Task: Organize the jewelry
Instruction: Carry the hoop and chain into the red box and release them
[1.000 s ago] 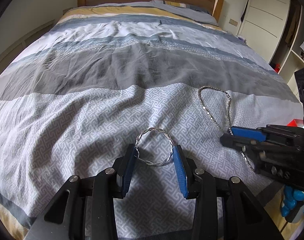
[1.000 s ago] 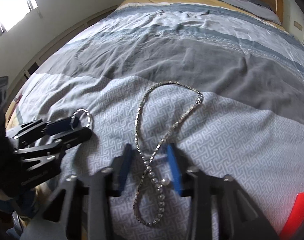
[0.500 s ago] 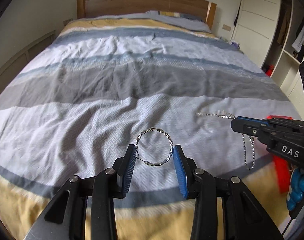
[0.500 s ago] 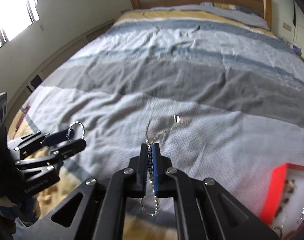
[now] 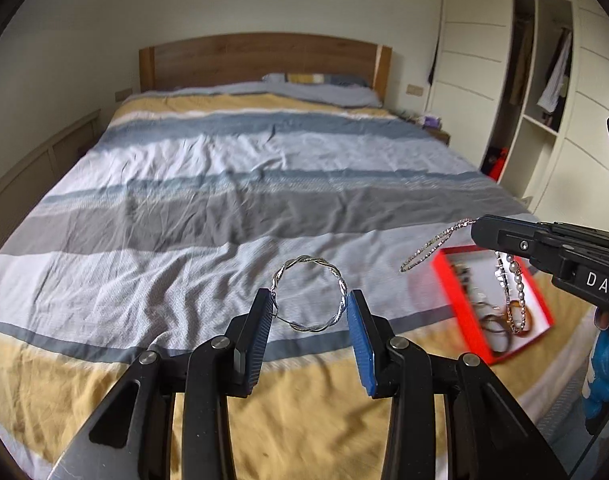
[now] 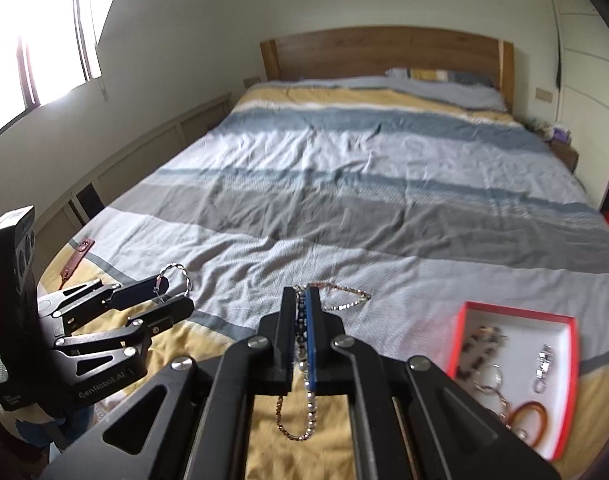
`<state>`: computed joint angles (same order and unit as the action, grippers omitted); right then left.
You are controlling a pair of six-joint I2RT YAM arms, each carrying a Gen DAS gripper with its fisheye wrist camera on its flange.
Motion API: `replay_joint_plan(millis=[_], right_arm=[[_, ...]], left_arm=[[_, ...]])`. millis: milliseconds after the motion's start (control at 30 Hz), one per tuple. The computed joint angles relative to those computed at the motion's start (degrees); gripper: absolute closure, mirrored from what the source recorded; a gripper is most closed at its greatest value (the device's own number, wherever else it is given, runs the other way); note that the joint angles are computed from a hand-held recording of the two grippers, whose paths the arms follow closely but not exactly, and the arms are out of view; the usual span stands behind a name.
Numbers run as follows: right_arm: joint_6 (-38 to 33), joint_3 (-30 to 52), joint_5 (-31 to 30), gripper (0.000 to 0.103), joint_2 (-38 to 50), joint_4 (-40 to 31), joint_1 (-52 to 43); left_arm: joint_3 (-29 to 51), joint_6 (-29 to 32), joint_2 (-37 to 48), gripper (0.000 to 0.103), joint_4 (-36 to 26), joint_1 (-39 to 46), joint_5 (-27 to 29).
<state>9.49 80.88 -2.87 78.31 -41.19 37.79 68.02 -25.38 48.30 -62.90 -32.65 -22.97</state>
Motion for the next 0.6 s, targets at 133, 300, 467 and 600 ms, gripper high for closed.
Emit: replay_joint_plan(millis=[133, 300, 467, 600], right_arm=[[0.68, -0.59, 2.87, 0.099, -6.73, -3.35, 1.43], [1.84, -2.27, 5.23, 0.099, -14.85, -7.27, 1.78], [0.56, -4.16, 2.7, 0.099, -21.09, -10.1, -3.32], [-3.12, -5.7, -5.66, 0.099, -24.63, -11.54, -14.9]], left_arm=[[5.61, -10.2, 1.31, 0.065, -7.08, -15.09, -10.6], [12.33, -22.74, 6.3, 0.065, -15.97, -31.38, -21.17], [16.42, -27.69, 11.84, 0.065, -17.48, -37.83, -23.55], [18.88, -25.83, 16.46, 0.065, -14.38, -38.19, -22.05]])
